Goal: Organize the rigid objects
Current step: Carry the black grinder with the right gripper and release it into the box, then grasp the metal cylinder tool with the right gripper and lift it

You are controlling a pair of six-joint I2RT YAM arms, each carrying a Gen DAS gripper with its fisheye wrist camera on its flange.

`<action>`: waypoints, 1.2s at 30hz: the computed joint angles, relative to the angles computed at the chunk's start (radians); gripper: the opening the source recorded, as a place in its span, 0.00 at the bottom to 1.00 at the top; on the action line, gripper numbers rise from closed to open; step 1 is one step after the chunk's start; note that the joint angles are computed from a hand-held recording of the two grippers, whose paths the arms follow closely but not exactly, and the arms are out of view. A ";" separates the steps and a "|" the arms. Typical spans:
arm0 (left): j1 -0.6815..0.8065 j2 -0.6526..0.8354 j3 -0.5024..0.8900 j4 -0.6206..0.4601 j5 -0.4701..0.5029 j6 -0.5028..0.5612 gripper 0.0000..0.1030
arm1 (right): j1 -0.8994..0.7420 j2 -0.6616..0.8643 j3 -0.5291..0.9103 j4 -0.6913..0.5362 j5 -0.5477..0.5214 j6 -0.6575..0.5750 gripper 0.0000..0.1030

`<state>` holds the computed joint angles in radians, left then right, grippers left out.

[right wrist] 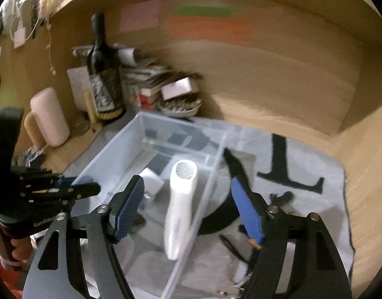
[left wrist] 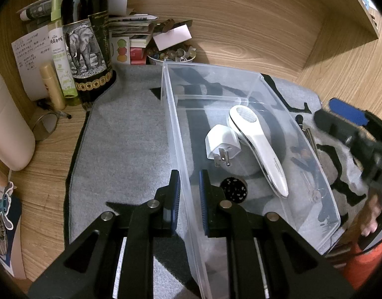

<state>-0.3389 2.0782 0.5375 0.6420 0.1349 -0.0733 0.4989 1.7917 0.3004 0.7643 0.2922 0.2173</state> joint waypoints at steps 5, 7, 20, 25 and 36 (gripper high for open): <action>0.000 0.001 0.000 0.001 0.001 -0.001 0.13 | -0.074 -0.080 -0.060 0.015 0.017 0.002 0.69; -0.001 0.001 0.001 0.001 0.000 -0.002 0.13 | -0.121 -0.098 -0.084 0.028 0.017 -0.001 0.72; 0.004 0.002 -0.003 0.006 0.006 0.000 0.13 | -0.401 0.089 -0.112 0.160 -0.052 -0.014 0.76; 0.004 0.002 -0.003 0.006 0.006 -0.001 0.13 | -0.448 0.229 -0.073 0.190 -0.073 -0.022 0.76; 0.004 0.003 -0.003 0.007 0.005 0.000 0.13 | -0.493 0.396 -0.006 0.188 -0.123 -0.030 0.64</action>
